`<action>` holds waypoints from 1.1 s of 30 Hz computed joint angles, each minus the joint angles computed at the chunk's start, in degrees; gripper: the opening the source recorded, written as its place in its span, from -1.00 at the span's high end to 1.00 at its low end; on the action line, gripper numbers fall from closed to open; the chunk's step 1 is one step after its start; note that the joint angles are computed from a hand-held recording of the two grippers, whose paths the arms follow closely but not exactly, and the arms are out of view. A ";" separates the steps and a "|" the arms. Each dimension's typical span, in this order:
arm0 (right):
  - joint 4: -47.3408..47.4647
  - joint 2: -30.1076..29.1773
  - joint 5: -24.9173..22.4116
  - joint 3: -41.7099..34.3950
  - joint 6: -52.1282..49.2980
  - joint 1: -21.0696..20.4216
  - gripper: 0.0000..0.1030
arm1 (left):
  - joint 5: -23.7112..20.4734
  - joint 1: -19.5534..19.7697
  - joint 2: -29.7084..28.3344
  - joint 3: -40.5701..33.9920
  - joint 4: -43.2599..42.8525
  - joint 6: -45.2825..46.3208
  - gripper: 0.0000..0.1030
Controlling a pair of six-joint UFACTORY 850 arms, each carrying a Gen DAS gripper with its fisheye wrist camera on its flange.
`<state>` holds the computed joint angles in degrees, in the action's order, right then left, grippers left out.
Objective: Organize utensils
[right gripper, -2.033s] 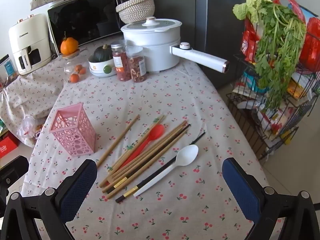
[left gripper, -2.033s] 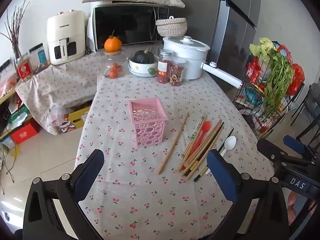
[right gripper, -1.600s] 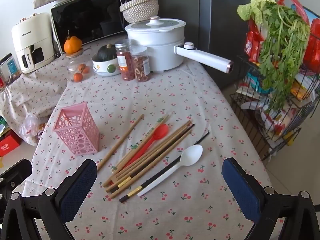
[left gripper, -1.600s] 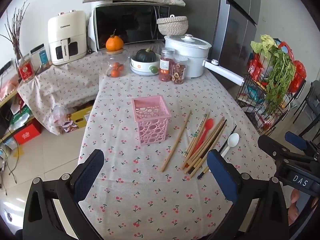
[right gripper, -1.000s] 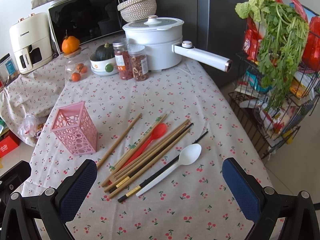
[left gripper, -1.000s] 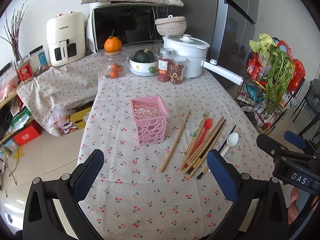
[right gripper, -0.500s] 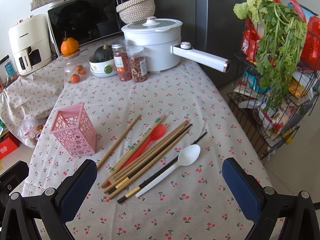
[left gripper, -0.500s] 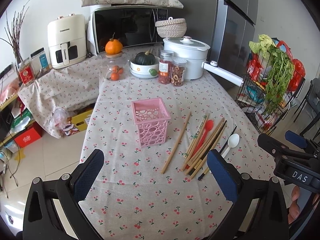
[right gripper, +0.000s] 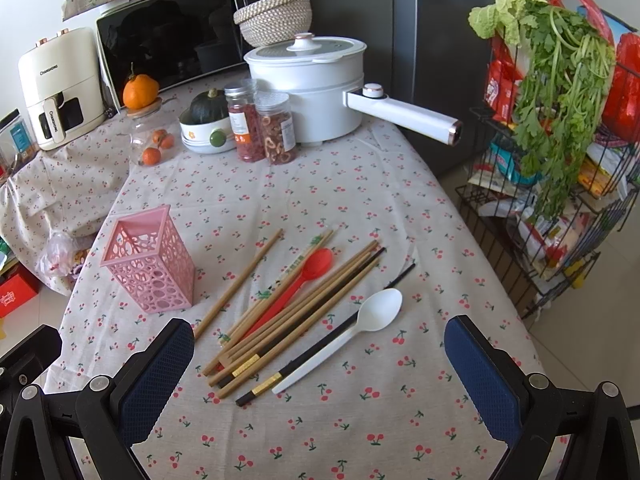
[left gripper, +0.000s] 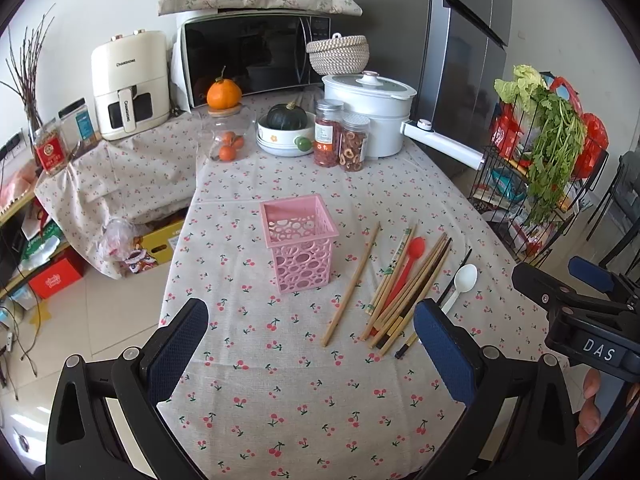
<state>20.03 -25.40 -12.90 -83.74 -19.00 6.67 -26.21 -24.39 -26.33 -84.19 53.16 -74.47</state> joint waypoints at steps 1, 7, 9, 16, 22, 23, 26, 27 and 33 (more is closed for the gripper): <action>0.00 0.00 0.00 0.00 0.00 0.00 -1.00 | -0.05 -0.04 -0.03 0.01 0.19 -0.17 -1.00; 0.40 0.00 -0.10 0.00 -0.38 -0.04 -1.00 | 0.00 0.11 0.03 -0.07 -0.18 0.25 -1.00; -0.01 0.00 0.02 0.04 0.06 0.00 -1.00 | 0.02 0.13 0.03 -0.10 -0.26 0.31 -1.00; -0.09 0.01 -0.03 0.06 0.06 0.03 -1.00 | 0.05 0.08 0.04 -0.03 -0.07 0.03 -1.00; -0.16 0.00 0.02 0.06 0.24 0.05 -1.00 | -0.07 0.04 0.04 -0.03 0.16 -0.10 -1.00; -0.23 0.01 0.00 0.06 0.35 0.05 -1.00 | -0.12 0.02 -0.02 -0.09 0.14 -0.12 -1.00; -0.43 0.06 -0.05 0.14 0.61 0.06 -1.00 | -0.15 0.06 0.04 -0.08 0.08 -0.01 -1.00; -0.66 0.10 -0.03 0.24 0.91 0.10 -1.00 | -0.19 0.07 0.04 -0.07 0.19 -0.15 -1.00; -7.62 -0.02 0.56 0.15 7.79 0.33 -1.00 | -0.25 0.33 -0.23 -0.29 1.04 -0.94 -1.00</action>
<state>12.41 -25.42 -12.34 -83.59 -11.20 6.99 -26.47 -24.06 -26.55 -84.48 54.20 -75.42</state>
